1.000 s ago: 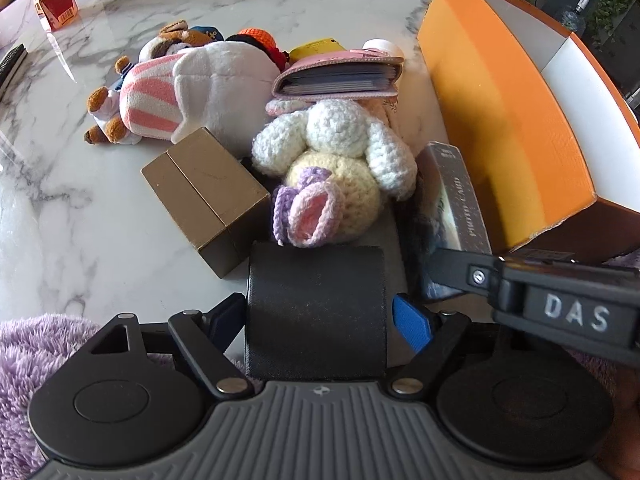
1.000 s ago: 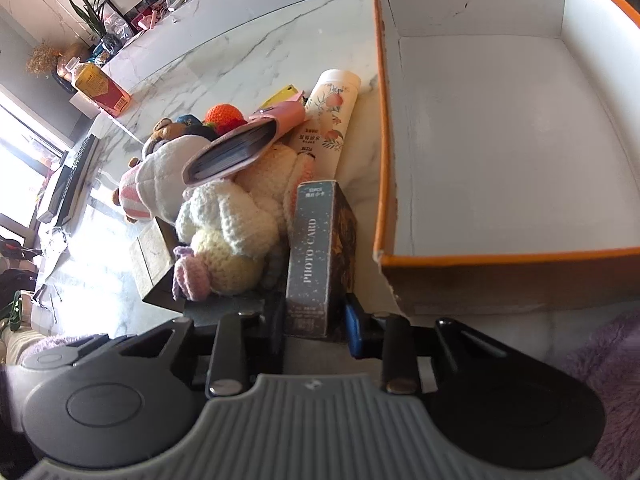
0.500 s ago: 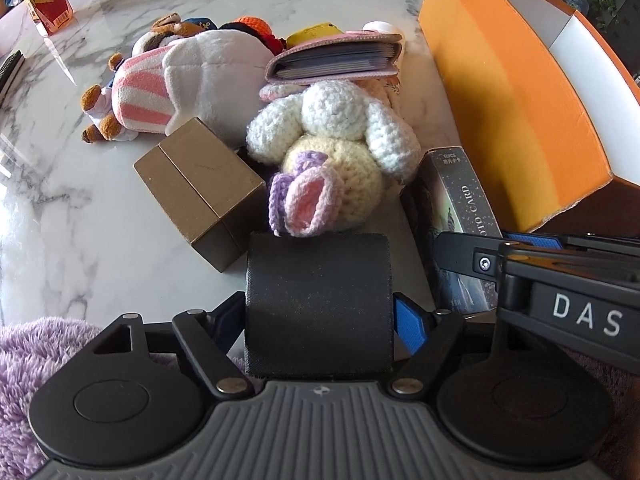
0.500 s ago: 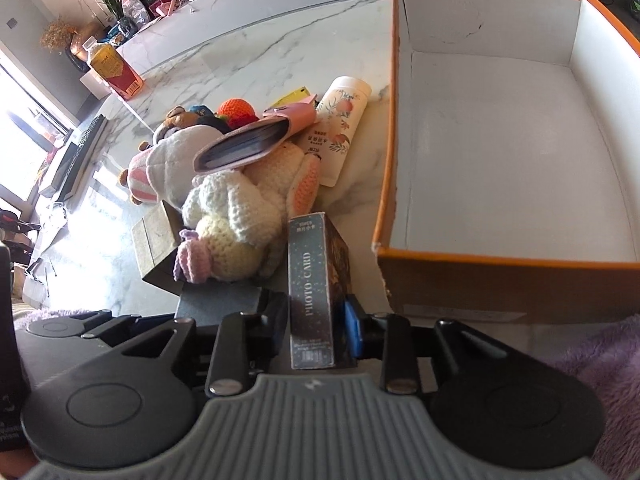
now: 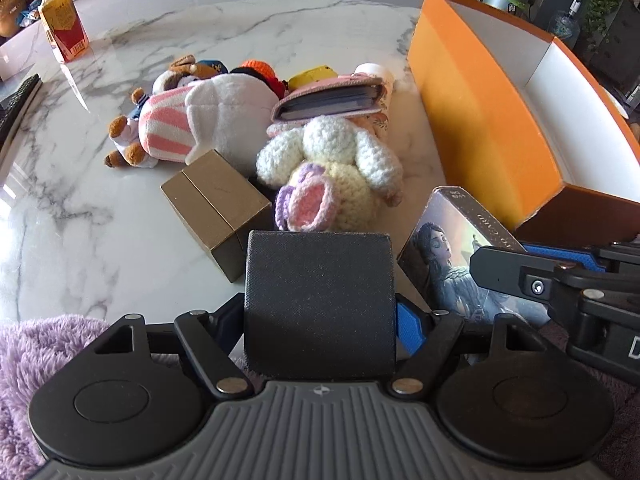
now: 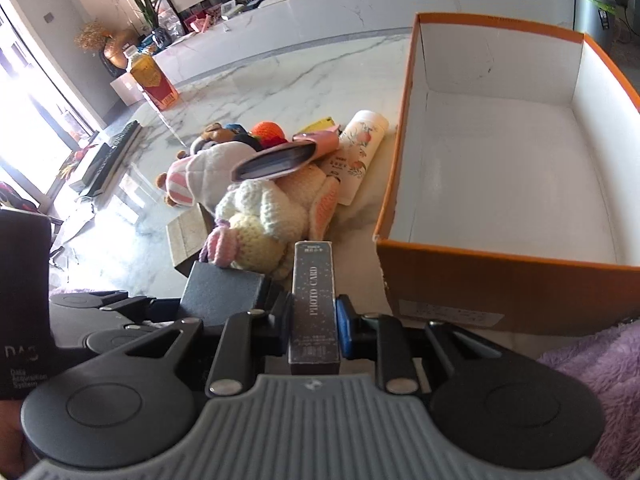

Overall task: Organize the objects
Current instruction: 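Carry the black case into the orange box and open the left tool while the right carries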

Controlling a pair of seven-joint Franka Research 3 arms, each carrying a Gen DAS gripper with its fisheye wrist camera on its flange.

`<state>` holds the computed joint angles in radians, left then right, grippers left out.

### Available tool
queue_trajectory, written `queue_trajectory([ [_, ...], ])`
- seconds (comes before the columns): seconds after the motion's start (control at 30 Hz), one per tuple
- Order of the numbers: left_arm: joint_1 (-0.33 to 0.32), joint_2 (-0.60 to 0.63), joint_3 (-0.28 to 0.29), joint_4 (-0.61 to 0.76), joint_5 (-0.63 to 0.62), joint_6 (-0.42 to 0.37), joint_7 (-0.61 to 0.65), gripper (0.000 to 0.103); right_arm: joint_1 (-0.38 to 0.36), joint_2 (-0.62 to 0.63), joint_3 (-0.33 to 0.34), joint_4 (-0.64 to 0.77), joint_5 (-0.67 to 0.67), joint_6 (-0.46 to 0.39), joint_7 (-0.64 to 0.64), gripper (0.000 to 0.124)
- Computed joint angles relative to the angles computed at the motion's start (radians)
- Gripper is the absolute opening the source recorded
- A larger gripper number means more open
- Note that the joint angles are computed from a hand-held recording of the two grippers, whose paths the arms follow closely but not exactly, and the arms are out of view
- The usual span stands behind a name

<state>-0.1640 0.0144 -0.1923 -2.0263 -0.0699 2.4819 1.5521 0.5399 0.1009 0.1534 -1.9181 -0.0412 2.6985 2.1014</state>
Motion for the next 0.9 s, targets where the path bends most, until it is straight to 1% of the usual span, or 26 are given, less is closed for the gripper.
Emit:
queue_trajectory([
  [0.07, -0.008, 0.012, -0.009, 0.017, -0.006, 0.023, -0.008, 0.088, -0.003, -0.027, 0.003, -0.024, 0.013, 0.02, -0.019, 0.024],
  [0.1, -0.007, -0.005, -0.009, 0.008, -0.027, 0.03, 0.006, 0.088, -0.007, -0.045, 0.005, -0.04, 0.023, 0.033, -0.027, 0.024],
  [0.13, -0.015, -0.041, -0.016, -0.002, -0.043, 0.02, 0.002, 0.088, -0.01, -0.062, 0.007, -0.053, 0.032, 0.045, -0.035, 0.024],
  [0.23, -0.034, -0.082, -0.012, 0.001, -0.081, 0.018, 0.037, 0.088, -0.025, -0.119, 0.014, -0.094, 0.083, 0.09, -0.084, 0.024],
  [0.3, -0.045, -0.089, -0.01, 0.028, -0.08, 0.014, 0.049, 0.088, -0.039, -0.163, 0.015, -0.125, 0.123, 0.131, -0.116, 0.024],
  [0.33, -0.052, -0.087, -0.011, 0.043, -0.084, 0.023, 0.058, 0.088, -0.05, -0.185, 0.017, -0.141, 0.117, 0.156, -0.11, 0.024],
  [0.37, -0.059, -0.081, -0.011, 0.066, -0.093, 0.022, 0.068, 0.088, -0.067, -0.202, 0.022, -0.153, 0.094, 0.178, -0.087, 0.024],
  [0.43, -0.072, -0.052, -0.016, 0.125, -0.118, 0.018, 0.1, 0.088, -0.124, -0.238, 0.042, -0.176, 0.003, 0.223, 0.004, 0.024],
  [0.53, -0.088, 0.027, -0.038, 0.243, -0.12, -0.012, 0.126, 0.088, -0.221, -0.265, 0.076, -0.186, -0.119, 0.241, 0.137, 0.024],
  [0.57, -0.095, 0.07, -0.048, 0.297, -0.102, -0.027, 0.124, 0.088, -0.247, -0.268, 0.081, -0.186, -0.146, 0.238, 0.171, 0.024],
  [0.63, -0.11, 0.16, -0.067, 0.41, -0.06, -0.071, 0.105, 0.088, -0.276, -0.265, 0.073, -0.185, -0.158, 0.233, 0.208, 0.024],
  [0.73, -0.147, 0.306, -0.081, 0.594, 0.023, -0.158, 0.049, 0.088, -0.272, -0.249, 0.027, -0.184, -0.08, 0.231, 0.179, 0.024],
  [0.8, -0.177, 0.4, -0.086, 0.718, 0.06, -0.243, 0.002, 0.088, -0.27, -0.228, 0.005, -0.175, -0.03, 0.228, 0.156, 0.024],
  [0.87, -0.206, 0.483, -0.086, 0.825, 0.09, -0.323, -0.027, 0.088, -0.281, -0.208, -0.005, -0.168, -0.025, 0.222, 0.161, 0.024],
  [0.9, -0.224, 0.514, -0.079, 0.865, 0.115, -0.347, -0.041, 0.088, -0.287, -0.197, -0.006, -0.163, -0.042, 0.215, 0.171, 0.024],
])
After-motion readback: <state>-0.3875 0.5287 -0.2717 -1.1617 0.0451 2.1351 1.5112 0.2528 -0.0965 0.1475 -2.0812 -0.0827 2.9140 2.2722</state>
